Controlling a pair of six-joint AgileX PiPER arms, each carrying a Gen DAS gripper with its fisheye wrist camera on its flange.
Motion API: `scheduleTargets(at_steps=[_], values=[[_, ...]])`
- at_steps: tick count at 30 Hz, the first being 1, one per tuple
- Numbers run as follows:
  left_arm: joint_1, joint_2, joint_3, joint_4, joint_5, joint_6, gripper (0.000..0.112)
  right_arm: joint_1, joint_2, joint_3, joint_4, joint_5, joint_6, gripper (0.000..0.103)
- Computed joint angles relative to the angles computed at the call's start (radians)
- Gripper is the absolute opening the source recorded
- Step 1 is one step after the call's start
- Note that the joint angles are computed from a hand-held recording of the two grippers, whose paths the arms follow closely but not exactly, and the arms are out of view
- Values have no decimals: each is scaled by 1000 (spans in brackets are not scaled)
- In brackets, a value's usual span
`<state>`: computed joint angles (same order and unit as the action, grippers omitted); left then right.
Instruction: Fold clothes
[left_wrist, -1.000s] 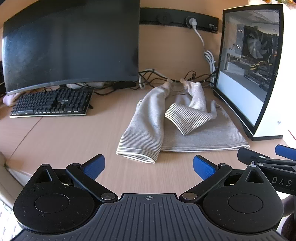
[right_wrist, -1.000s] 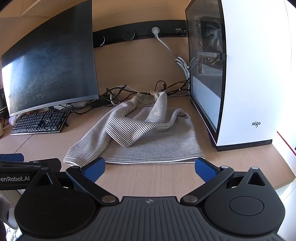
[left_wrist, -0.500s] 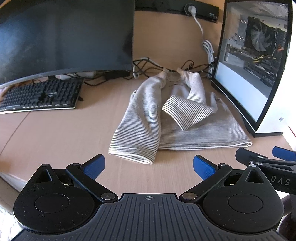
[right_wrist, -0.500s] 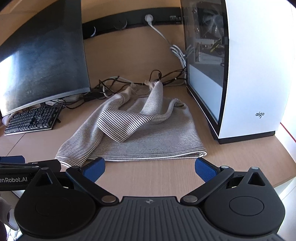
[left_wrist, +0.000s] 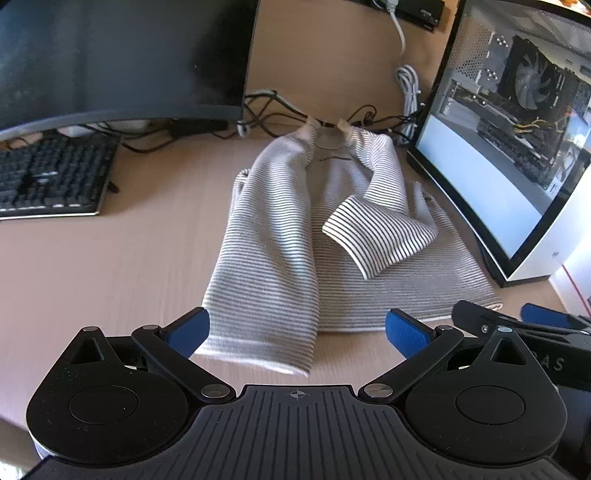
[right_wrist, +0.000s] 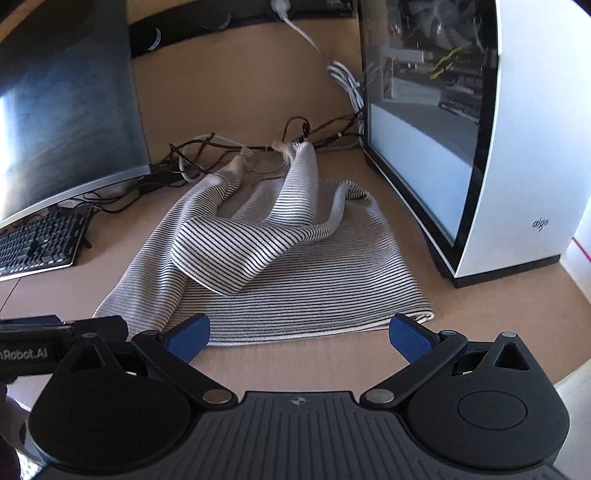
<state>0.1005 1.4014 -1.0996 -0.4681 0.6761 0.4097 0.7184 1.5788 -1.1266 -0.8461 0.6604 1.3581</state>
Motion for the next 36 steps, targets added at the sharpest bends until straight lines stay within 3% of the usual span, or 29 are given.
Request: scheduleTargets(at_steps=[4, 12, 17, 20, 25, 28, 31, 36], values=[[97, 94, -86, -166, 92, 185, 103, -12, 84, -125, 81, 43, -57, 103], [143, 329, -302, -390, 326, 269, 103, -29, 177, -262, 181, 143, -165, 103], [153, 451, -402, -555, 425, 246, 103, -86, 204, -290, 191, 92, -254, 103], [138, 489, -438, -559, 404, 180, 103, -147, 225, -292, 282, -8, -381, 103], [109, 533, -491, -461, 336, 35, 103, -275, 311, -362, 596, -167, -744, 103], [108, 565, -528, -415, 326, -67, 103, -309, 406, -476, 758, -139, -932, 103], [117, 587, -536, -446, 330, -61, 103, -353, 489, -576, 956, -64, -1091, 103], [139, 613, -560, -475, 365, -46, 103, -354, 502, -567, 976, -99, -1140, 103]])
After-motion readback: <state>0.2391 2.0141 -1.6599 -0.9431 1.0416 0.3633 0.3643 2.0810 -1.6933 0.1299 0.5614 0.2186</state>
